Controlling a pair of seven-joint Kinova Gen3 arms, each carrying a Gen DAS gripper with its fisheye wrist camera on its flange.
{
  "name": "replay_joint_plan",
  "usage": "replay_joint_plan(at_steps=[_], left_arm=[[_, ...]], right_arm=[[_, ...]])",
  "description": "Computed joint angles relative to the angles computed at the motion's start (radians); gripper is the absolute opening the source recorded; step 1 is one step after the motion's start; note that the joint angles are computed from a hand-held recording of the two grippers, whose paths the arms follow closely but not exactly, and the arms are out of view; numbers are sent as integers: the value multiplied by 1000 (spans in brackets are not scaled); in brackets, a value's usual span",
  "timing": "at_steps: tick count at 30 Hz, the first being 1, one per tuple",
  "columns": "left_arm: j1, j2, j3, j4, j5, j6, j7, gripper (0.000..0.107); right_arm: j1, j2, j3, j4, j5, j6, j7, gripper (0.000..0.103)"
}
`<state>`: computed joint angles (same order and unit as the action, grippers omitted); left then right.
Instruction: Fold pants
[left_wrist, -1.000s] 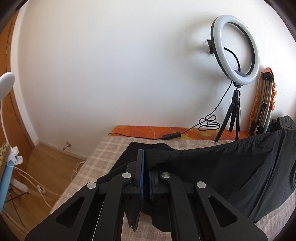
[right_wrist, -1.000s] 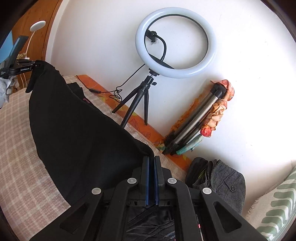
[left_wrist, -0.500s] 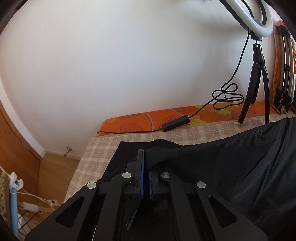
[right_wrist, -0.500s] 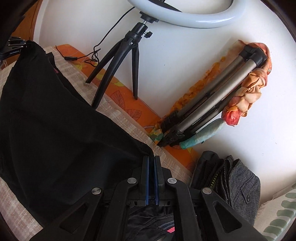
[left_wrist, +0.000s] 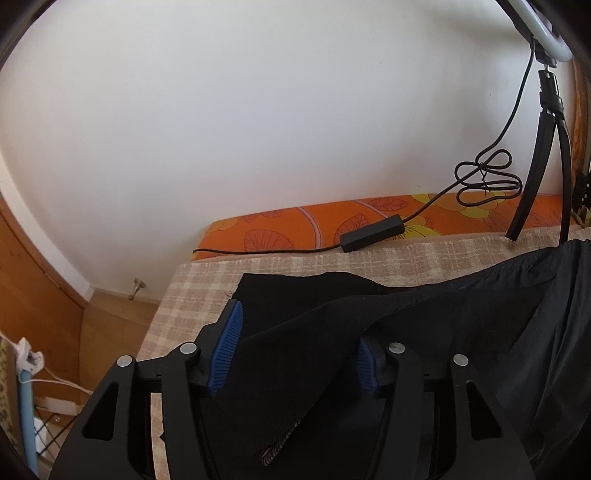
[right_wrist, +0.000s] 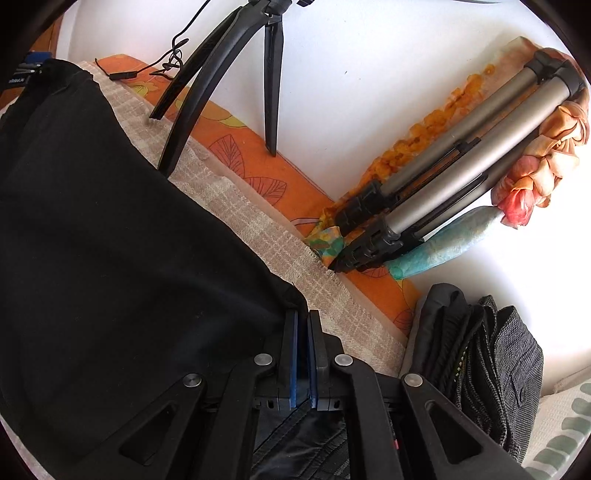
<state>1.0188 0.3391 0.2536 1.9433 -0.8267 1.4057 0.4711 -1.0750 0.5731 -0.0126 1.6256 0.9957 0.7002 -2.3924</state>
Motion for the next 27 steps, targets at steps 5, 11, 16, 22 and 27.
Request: replay_joint_plan(at_steps=[5, 11, 16, 22, 27], left_arm=[[-35, -71, 34, 48, 34, 5, -5, 70], [-34, -94, 37, 64, 69, 108, -36, 70], [-50, -148, 58, 101, 96, 181, -12, 70], [-18, -211, 137, 178, 165, 174, 118, 70], [58, -188, 190, 207, 212, 110, 283, 70]], right_arm=[[-2, 18, -2, -26, -18, 21, 15, 2], [-9, 46, 6, -54, -32, 32, 30, 2], [-12, 58, 11, -69, -49, 40, 47, 2], [-27, 14, 25, -30, -40, 16, 8, 26], [-12, -126, -5, 103, -12, -64, -109, 41]])
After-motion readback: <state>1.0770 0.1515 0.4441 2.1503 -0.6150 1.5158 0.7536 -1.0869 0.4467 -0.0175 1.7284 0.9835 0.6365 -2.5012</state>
